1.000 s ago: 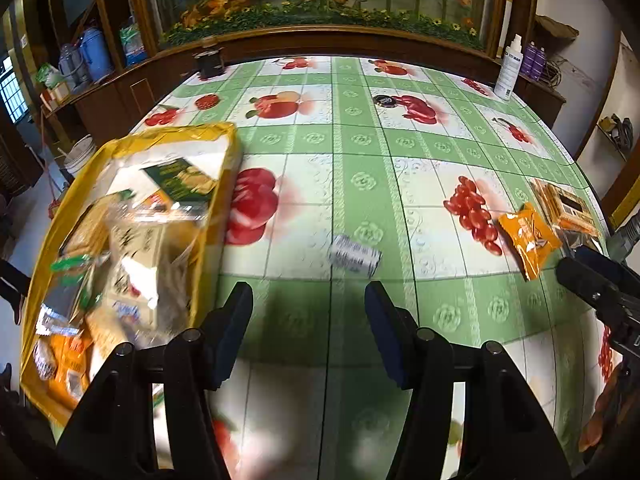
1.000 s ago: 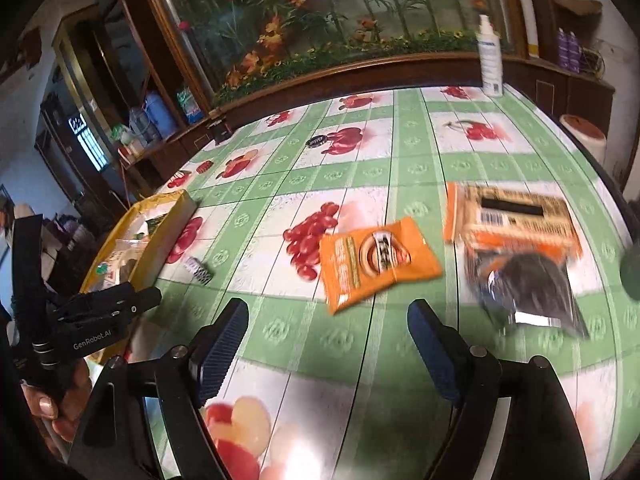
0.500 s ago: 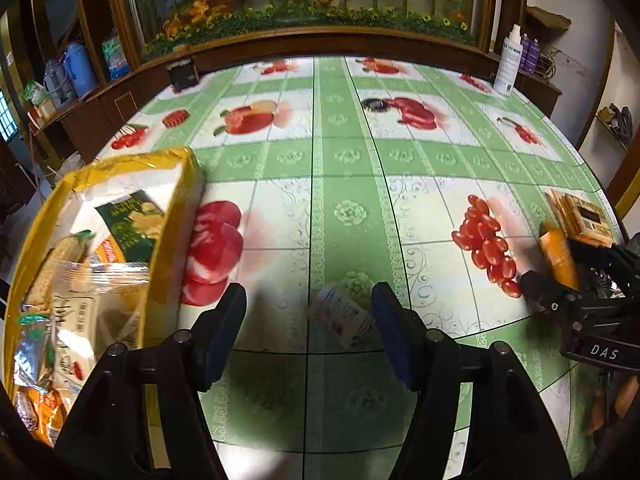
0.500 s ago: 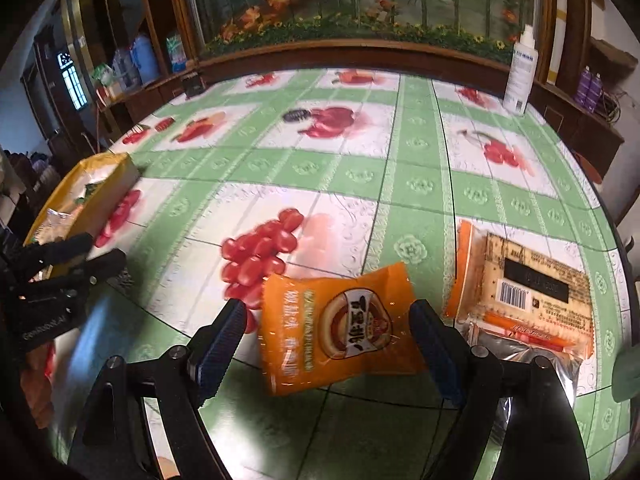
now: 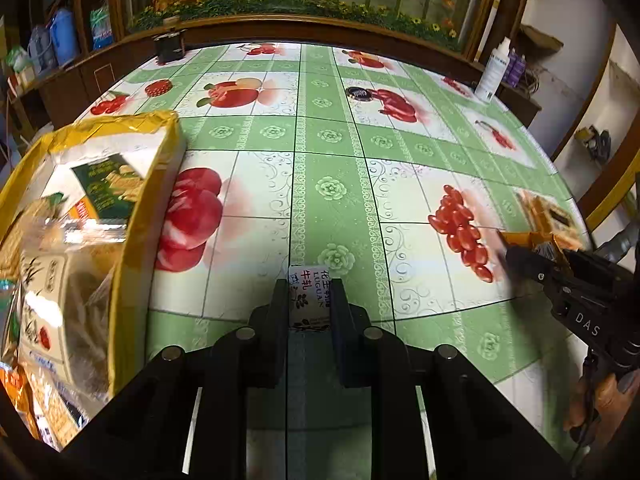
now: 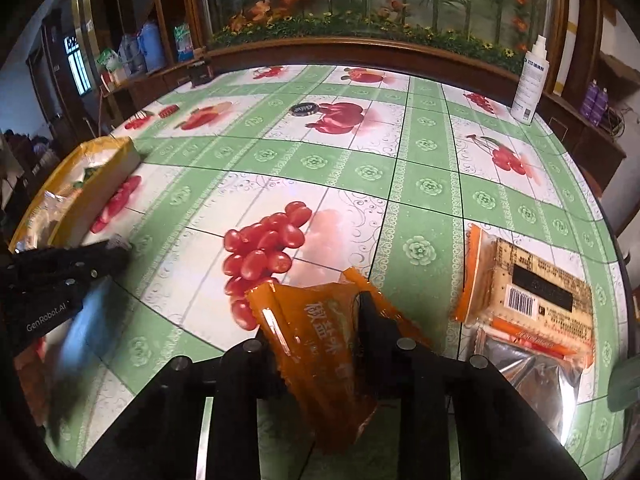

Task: Organize snacks
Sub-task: 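Grasp the small white milk pack with the left tool while the right tool grasps the orange candy bag, then carry the milk pack and orange candy bag over the tray and lower them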

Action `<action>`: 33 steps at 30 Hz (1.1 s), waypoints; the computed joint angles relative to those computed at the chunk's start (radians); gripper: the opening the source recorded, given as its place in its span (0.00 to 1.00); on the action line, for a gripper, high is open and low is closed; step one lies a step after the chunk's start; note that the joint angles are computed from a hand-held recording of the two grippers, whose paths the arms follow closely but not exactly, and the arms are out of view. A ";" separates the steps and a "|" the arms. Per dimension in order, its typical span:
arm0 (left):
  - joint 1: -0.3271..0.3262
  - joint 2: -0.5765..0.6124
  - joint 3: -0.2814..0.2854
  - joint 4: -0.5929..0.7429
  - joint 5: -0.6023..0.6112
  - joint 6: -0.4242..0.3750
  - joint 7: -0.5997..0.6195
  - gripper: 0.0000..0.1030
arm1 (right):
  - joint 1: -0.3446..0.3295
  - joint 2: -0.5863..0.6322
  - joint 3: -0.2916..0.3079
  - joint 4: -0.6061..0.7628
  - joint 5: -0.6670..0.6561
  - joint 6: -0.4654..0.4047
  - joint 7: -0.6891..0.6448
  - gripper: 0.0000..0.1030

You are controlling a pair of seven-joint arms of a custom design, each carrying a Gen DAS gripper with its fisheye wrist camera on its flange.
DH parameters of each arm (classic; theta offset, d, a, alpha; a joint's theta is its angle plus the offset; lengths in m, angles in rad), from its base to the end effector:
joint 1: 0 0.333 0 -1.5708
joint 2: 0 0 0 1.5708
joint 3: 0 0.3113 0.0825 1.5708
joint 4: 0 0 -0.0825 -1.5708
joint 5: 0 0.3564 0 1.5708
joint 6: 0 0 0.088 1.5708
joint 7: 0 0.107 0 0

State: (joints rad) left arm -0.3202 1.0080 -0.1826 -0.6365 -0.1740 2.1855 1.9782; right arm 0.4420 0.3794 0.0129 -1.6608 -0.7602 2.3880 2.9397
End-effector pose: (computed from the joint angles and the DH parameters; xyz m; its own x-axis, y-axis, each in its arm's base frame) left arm 0.7341 -0.3144 0.4452 -0.6808 -0.7254 0.1009 -0.6333 0.5138 -0.5787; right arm 0.6028 0.2867 0.4356 -0.4121 -0.9103 -0.0383 -0.6960 0.3416 -0.6316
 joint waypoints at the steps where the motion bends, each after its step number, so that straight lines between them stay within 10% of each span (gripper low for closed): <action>1: 0.015 -0.037 -0.009 -0.061 -0.015 0.024 0.007 0.15 | 0.002 -0.013 -0.003 -0.016 -0.009 0.020 0.023 0.25; 17: 0.213 -0.430 -0.083 -0.647 -0.329 0.239 0.277 0.15 | 0.047 -0.120 0.016 -0.141 -0.256 0.263 0.428 0.24; 33: 0.201 -0.494 0.027 -0.749 -0.263 0.391 0.196 0.16 | 0.117 0.141 0.002 0.222 -0.088 0.380 0.196 0.24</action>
